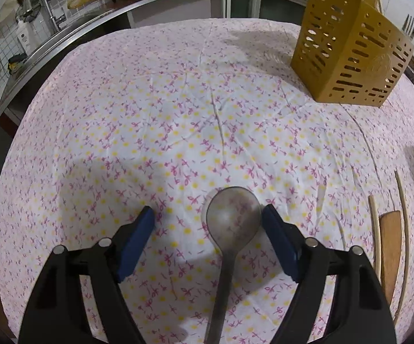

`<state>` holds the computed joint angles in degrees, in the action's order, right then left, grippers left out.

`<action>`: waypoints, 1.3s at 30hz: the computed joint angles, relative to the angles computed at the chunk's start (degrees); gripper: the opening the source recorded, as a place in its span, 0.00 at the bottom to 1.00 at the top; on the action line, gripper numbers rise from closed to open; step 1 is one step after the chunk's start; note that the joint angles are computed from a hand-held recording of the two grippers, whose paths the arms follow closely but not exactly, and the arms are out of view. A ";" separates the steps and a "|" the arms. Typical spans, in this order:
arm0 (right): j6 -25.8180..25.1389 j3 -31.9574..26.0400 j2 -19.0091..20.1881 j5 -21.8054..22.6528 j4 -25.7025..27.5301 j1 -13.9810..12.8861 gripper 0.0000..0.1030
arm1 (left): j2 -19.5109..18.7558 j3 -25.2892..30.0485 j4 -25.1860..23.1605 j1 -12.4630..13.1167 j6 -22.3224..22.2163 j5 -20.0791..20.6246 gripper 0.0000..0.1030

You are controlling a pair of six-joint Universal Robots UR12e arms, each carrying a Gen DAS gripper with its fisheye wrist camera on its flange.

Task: Organize utensils
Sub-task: 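Grasp the metal spoon with the left tool while the right tool grasps a wooden chopstick, then lift the metal spoon and chopstick and carry both over the yellow caddy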

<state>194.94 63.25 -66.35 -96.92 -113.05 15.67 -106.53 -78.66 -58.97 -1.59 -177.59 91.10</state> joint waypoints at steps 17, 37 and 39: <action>-2.21 1.70 -1.39 -1.86 -2.85 1.09 0.07 | 0.48 0.05 0.15 0.43 -1.09 -1.40 0.35; -3.89 3.35 -4.34 -1.14 -17.77 2.57 0.07 | 5.35 -3.34 16.58 -0.67 -1.18 -4.82 0.35; -4.18 3.25 -4.41 -1.03 -19.65 2.81 0.07 | 5.22 -2.94 17.81 -0.93 -1.17 -4.64 0.35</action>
